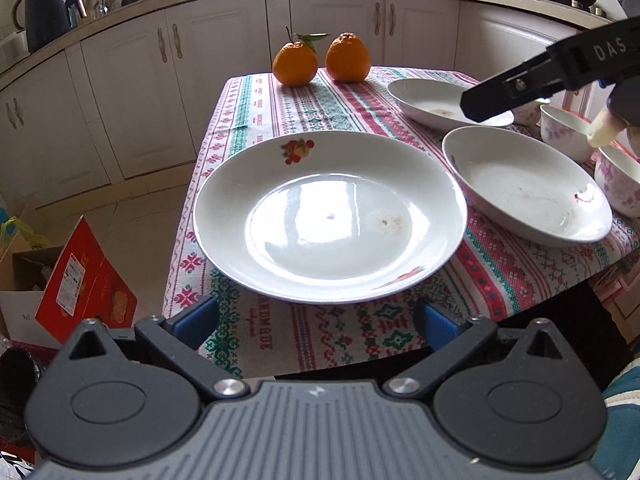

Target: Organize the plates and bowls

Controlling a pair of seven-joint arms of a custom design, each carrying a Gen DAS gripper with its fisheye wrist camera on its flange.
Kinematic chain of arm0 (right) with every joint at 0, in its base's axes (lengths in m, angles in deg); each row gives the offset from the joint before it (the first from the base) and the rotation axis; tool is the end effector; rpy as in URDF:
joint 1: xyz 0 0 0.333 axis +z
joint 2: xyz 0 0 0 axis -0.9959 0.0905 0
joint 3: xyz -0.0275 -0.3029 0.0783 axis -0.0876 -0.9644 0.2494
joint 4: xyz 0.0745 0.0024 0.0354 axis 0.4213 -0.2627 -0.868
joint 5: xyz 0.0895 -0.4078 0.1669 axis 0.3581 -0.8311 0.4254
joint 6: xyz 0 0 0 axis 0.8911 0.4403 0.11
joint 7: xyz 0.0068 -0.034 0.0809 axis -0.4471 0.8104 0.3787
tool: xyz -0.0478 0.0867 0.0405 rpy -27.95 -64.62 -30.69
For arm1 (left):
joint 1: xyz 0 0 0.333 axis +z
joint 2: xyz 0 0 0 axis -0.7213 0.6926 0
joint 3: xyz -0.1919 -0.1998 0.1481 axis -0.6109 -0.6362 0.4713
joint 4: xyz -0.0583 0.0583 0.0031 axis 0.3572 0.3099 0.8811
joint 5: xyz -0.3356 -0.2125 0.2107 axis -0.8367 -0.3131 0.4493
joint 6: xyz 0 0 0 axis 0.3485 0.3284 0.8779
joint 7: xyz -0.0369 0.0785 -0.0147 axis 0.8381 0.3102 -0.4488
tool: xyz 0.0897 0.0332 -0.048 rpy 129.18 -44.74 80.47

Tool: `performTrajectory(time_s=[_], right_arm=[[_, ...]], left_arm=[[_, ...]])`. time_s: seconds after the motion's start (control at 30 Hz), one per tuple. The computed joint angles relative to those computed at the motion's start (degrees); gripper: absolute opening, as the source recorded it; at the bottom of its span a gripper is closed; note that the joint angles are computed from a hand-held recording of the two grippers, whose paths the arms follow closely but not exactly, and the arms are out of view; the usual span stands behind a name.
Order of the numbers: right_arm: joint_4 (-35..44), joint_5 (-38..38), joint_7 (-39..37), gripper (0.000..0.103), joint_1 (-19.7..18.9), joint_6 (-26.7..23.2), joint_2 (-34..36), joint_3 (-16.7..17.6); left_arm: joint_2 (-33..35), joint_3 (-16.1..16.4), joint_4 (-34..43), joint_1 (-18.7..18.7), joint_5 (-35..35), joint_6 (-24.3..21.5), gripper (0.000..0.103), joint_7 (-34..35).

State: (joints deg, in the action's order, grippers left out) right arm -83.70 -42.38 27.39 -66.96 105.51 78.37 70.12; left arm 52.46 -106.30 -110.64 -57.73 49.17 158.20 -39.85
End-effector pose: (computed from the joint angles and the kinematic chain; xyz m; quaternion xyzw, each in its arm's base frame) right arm 0.6143 0.2555 0.4922 -0.8313 0.3987 -0.1121 0.3707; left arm 0.4730 -0.3162 0.4191 -0.6179 0.6863 -0.2699 0.2727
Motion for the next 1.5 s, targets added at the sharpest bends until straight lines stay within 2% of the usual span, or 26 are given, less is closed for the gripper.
performTrajectory(time_s=[0.17, 0.37, 0.5, 0.67, 0.87, 1.03, 1.37, 1.5], right_arm=[[6.11, -3.07, 0.82, 0.103, -0.18, -3.15, 5.34, 0.83], [12.79, -7.4, 3.53, 0.103, -0.64, -8.31, 10.62, 1.92], [16.46, -11.47, 4.6, 0.103, -0.24, -9.79, 13.82, 2.32], [21.59, -14.6, 5.58, 0.103, -0.25, -13.01, 18.08, 2.89], [27.33, -17.35, 6.66, 0.103, -0.08, -17.29, 22.61, 3.24], [30.27, -16.75, 5.9, 0.103, -0.63, -20.4, 24.7, 4.02], [35.64, -13.78, 3.62, 0.096, -1.84, -25.48, 28.26, 4.9], [38.7, -11.47, 2.35, 0.091, -2.81, -29.35, 29.99, 5.64]], left_arm=[[0.67, 1.65, -0.56, 0.24, -4.27, 3.75, 0.102, 4.3], [0.27, 1.36, -1.64, 1.72, -3.53, 6.87, 0.103, 5.84], [0.33, 1.49, -1.82, 2.04, -5.57, 7.89, 0.103, 8.91], [0.0, 0.07, -2.46, 4.05, -1.36, 9.75, 0.103, 5.58], [0.08, 0.43, -2.71, 4.13, -1.68, 11.09, 0.103, 6.87], [0.28, 1.49, -2.94, 3.27, -7.02, 12.07, 0.103, 13.38], [0.25, 0.34, -3.33, 5.04, -7.57, 14.2, 0.102, 16.15], [0.21, 0.9, -3.65, 4.59, -9.74, 15.03, 0.102, 19.52]])
